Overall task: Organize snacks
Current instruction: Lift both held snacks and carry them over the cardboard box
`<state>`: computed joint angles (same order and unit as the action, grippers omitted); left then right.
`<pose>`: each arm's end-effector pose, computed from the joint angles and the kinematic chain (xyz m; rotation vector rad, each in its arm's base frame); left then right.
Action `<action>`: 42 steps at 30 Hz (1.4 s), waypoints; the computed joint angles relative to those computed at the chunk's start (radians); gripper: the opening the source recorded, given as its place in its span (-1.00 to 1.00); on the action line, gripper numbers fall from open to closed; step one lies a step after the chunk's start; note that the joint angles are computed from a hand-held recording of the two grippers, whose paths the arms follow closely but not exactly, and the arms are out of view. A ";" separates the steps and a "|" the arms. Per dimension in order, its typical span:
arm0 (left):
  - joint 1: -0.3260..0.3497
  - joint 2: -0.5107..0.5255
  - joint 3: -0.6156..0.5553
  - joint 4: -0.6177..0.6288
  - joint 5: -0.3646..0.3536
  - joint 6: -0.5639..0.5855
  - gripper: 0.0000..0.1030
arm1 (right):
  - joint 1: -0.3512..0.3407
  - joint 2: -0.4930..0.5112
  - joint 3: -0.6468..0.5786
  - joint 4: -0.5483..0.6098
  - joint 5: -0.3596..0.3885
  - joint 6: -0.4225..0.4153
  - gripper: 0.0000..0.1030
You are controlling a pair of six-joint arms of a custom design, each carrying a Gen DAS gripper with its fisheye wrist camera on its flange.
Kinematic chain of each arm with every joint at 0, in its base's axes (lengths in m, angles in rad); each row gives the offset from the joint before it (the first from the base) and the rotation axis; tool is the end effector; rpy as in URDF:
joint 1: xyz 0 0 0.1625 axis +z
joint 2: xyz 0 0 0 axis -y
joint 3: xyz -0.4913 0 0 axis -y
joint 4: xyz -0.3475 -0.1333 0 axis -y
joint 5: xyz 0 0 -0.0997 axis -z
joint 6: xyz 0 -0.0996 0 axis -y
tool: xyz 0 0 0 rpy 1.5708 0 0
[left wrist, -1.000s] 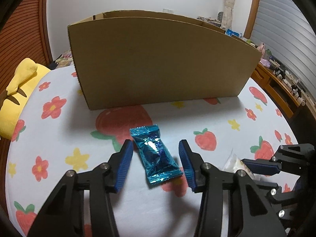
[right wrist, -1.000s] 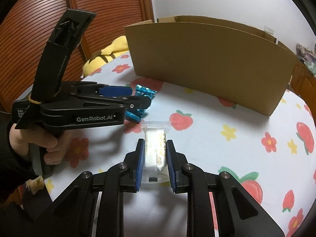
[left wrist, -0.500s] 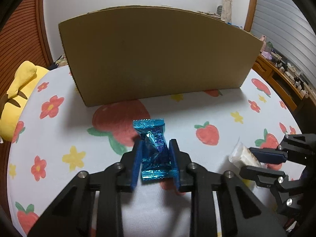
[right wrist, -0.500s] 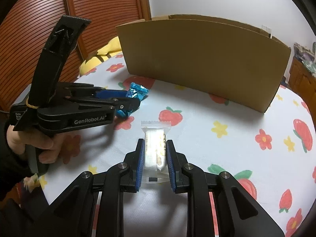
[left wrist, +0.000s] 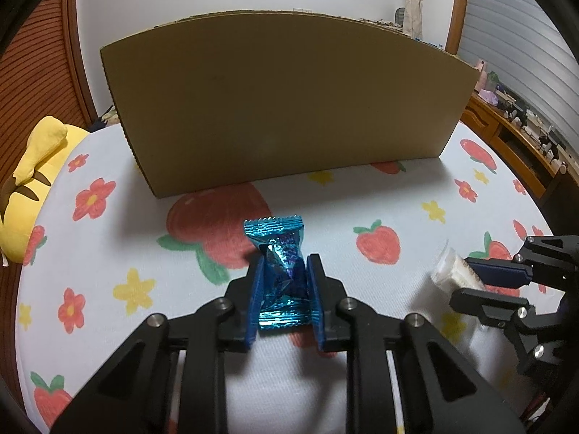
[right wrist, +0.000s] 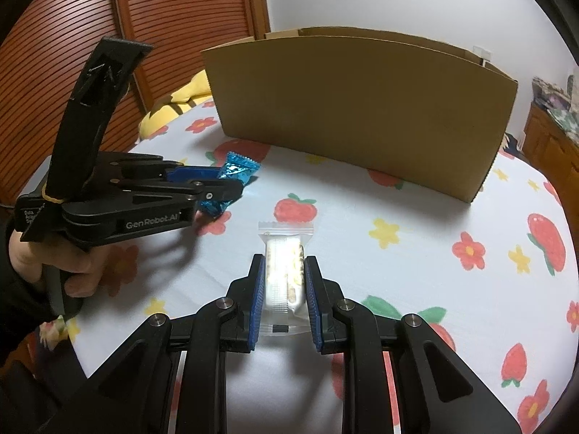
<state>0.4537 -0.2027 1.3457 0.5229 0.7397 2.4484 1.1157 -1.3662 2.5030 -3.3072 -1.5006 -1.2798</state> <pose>-0.3765 -0.4138 -0.1121 0.5648 2.3807 -0.7771 -0.0429 -0.4069 0.3025 1.0942 -2.4292 0.6040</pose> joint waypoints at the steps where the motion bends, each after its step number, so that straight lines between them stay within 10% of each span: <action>1: 0.000 -0.001 0.001 -0.002 0.000 0.000 -0.61 | 0.000 0.000 0.001 -0.002 0.000 0.003 -0.62; 20: -0.033 -0.064 0.073 -0.133 0.011 0.037 -0.61 | 0.008 -0.056 -0.037 0.010 0.088 0.027 -0.62; 42: -0.034 -0.140 -0.109 -0.099 -0.139 0.358 -0.61 | 0.220 0.021 -0.237 0.005 0.070 0.101 -0.62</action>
